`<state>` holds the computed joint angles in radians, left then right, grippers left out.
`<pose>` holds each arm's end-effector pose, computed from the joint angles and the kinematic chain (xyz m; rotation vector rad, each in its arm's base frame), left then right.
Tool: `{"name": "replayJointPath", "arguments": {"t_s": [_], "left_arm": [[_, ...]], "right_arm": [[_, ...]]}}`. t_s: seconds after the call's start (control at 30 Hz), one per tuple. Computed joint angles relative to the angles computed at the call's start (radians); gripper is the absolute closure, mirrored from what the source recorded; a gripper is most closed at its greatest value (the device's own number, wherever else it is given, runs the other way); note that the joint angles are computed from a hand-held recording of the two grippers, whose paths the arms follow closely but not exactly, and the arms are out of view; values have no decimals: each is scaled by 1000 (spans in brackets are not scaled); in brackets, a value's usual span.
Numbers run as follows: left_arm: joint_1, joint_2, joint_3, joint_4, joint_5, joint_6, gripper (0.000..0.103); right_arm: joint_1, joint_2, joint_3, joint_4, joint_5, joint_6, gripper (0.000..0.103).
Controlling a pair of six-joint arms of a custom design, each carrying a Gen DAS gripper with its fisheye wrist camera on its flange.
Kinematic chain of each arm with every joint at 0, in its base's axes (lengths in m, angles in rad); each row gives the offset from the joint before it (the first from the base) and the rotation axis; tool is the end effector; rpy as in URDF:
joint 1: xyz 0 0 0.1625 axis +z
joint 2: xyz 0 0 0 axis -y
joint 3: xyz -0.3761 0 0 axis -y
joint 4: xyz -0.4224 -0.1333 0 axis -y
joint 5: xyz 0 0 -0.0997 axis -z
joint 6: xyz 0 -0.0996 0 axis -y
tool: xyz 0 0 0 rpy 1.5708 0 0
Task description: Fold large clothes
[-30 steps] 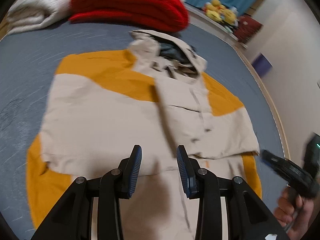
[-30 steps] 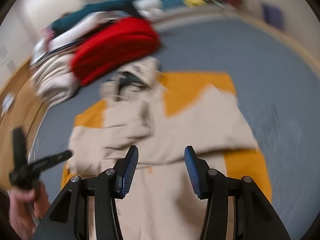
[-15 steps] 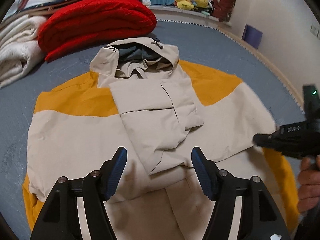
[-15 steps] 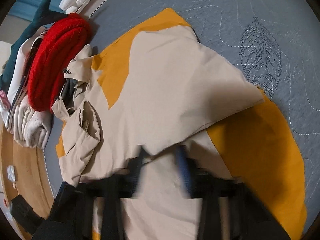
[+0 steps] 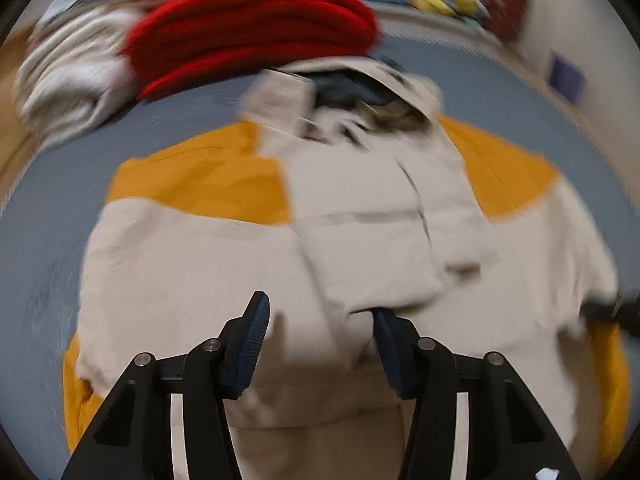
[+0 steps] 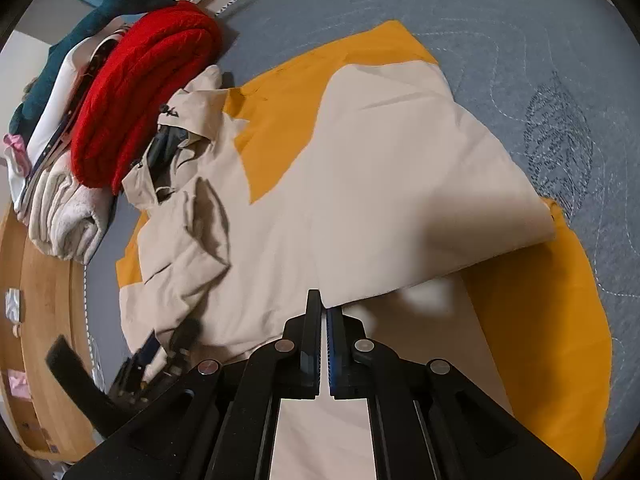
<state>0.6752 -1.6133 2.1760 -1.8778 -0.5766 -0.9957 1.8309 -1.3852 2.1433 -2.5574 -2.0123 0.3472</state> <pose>-0.1955 -0.4343 0.2352 0.0439 2.2442 -0.8166 0.2146 -0.4537 0.1766 -0.1903 -2.7421 0.4853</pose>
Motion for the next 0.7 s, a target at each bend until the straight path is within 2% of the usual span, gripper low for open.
{"name": "replayJointPath", "arguments": {"t_s": [0.07, 0.17, 0.3, 0.33, 0.4, 0.47, 0.53, 0.6, 0.63, 0.67, 0.7], "left_arm": [[12, -81, 20, -35, -23, -67, 51], [44, -191, 55, -84, -100, -144, 50], [62, -276, 80, -67, -152, -236, 51], [67, -292, 84, -67, -161, -243, 54], [79, -308, 94, -108, -186, -188, 57], [113, -317, 106, -191, -251, -86, 56], [124, -337, 113, -174, -256, -95, 56], [139, -362, 117, -148, -262, -124, 62], [150, -380, 123, -148, -271, -138, 72], [158, -399, 131, -154, -279, -151, 79], [167, -405, 132, -164, -283, -158, 81]], "right_arm": [[-10, -5, 3, 5, -16, 21, 101], [-34, -15, 10, 15, 15, 44, 101], [-18, 2, 5, 12, -20, 33, 101], [-16, 5, 3, 13, -27, 35, 101], [-17, 12, -1, 22, -36, 40, 101], [-23, 18, -7, 33, -25, 44, 101], [-32, 20, -10, 43, -16, 56, 100], [-38, 21, -12, 55, -15, 72, 97], [-35, 25, -16, 65, -33, 86, 95], [-31, 29, -18, 74, -54, 100, 88], [-24, 33, -19, 79, -82, 117, 77]]}}
